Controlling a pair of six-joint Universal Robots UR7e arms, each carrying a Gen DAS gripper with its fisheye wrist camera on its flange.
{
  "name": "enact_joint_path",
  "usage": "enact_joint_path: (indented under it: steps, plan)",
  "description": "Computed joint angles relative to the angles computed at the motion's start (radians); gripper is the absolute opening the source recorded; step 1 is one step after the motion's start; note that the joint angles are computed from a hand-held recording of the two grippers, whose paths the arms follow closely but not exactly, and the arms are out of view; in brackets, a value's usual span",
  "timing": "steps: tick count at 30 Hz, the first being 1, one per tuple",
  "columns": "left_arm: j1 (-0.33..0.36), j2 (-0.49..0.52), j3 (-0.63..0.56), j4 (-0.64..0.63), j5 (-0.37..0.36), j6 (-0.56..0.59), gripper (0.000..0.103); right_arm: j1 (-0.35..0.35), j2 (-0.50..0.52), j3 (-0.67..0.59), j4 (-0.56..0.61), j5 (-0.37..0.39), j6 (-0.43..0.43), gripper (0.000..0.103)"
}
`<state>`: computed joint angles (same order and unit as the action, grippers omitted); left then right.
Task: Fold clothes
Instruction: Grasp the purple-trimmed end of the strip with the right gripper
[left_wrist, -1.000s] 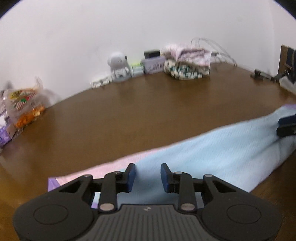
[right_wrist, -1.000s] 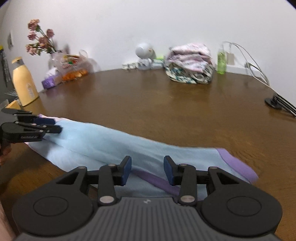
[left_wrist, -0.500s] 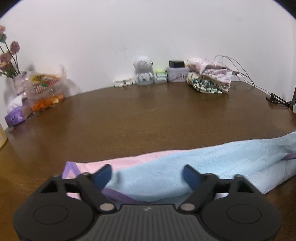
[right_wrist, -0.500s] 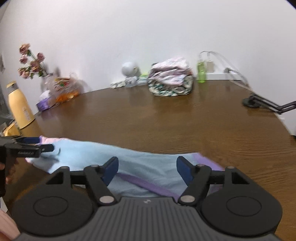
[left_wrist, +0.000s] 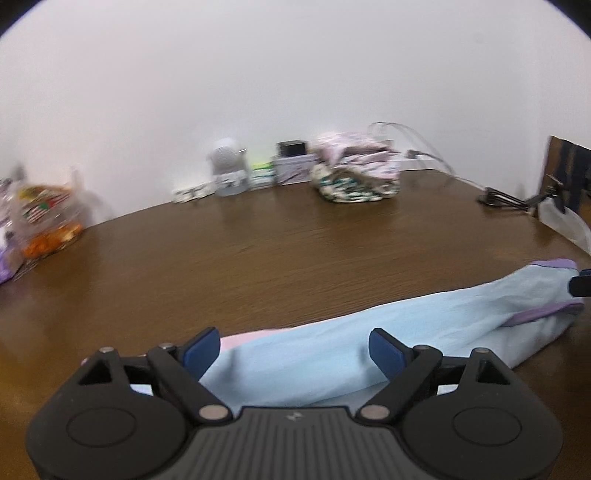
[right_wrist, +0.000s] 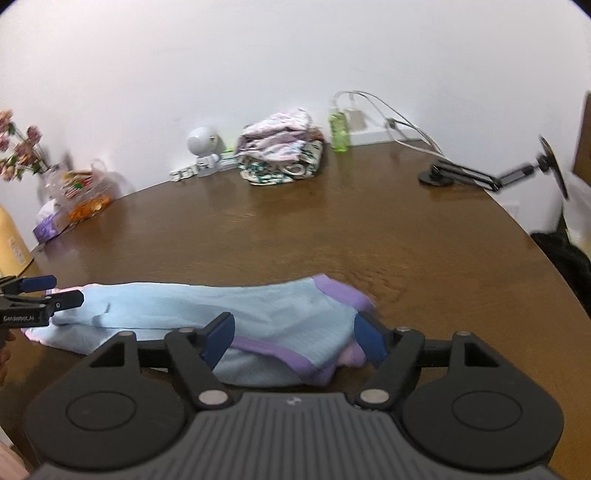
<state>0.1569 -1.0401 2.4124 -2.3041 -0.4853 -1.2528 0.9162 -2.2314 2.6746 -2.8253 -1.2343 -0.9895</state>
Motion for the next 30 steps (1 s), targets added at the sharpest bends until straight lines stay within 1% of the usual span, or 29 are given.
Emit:
enact_joint_path:
  steps: [2, 4, 8, 10, 12, 13, 14, 15, 16, 17, 18, 20, 22, 24, 27, 28, 29, 30]
  plan:
    - [0.002, 0.026, -0.005, -0.067, 0.0, 0.06, 0.087, -0.028, -0.018, -0.006, 0.028, 0.01, 0.031, 0.076]
    - [0.013, 0.057, -0.013, -0.167, -0.01, 0.156, 0.087, -0.057, -0.036, -0.011, 0.057, 0.017, 0.062, 0.077]
    - [0.052, 0.138, -0.051, -0.409, -0.042, 0.432, 0.084, -0.077, -0.045, -0.016, 0.101, 0.006, 0.135, 0.077]
    - [0.076, 0.186, -0.081, -0.545, -0.074, 0.605, 0.077, -0.078, -0.048, -0.018, 0.134, -0.005, 0.177, 0.077]
    - [0.1, 0.231, -0.118, -0.643, -0.118, 0.757, 0.062, -0.08, -0.063, -0.018, 0.178, -0.002, 0.201, 0.075]
    - [0.112, 0.251, -0.136, -0.673, -0.137, 0.819, 0.057, -0.078, -0.07, -0.016, 0.188, -0.005, 0.219, 0.073]
    - [0.122, 0.269, -0.15, -0.693, -0.155, 0.868, 0.048, -0.08, -0.076, -0.019, 0.21, -0.001, 0.24, 0.071]
    - [0.131, 0.286, -0.163, -0.71, -0.172, 0.913, 0.043, -0.083, -0.079, -0.026, 0.244, 0.008, 0.266, 0.07]
    - [0.14, 0.303, -0.176, -0.723, -0.19, 0.957, 0.042, -0.077, -0.075, -0.03, 0.252, 0.006, 0.29, 0.067]
    - [0.148, 0.315, -0.184, -0.727, -0.201, 0.981, 0.039, -0.07, -0.066, -0.026, 0.232, 0.003, 0.316, 0.066]
    - [0.155, 0.326, -0.19, -0.73, -0.211, 1.0, 0.039, -0.062, -0.056, -0.022, 0.21, -0.001, 0.342, 0.065]
    - [0.17, 0.342, -0.194, -0.732, -0.228, 1.013, 0.039, -0.039, -0.018, -0.008, 0.118, -0.014, 0.412, 0.061]
    - [0.177, 0.355, -0.181, -0.782, -0.236, 1.021, 0.038, -0.024, 0.027, 0.005, 0.014, -0.024, 0.47, 0.061]
    - [0.186, 0.355, -0.173, -0.811, -0.251, 1.021, 0.039, 0.006, 0.087, 0.014, -0.092, -0.048, 0.521, 0.059]
    - [0.198, 0.358, -0.166, -0.854, -0.268, 1.024, 0.039, 0.043, 0.163, 0.016, -0.191, -0.071, 0.562, 0.05]
    - [0.2, 0.358, -0.163, -0.867, -0.272, 1.028, 0.039, 0.054, 0.188, 0.016, -0.221, -0.078, 0.575, 0.043]
    - [0.202, 0.358, -0.16, -0.879, -0.275, 1.032, 0.038, 0.061, 0.202, 0.015, -0.236, -0.084, 0.582, 0.034]
    - [0.204, 0.357, -0.157, -0.891, -0.278, 1.036, 0.038, 0.063, 0.216, 0.014, -0.25, -0.087, 0.588, 0.032]
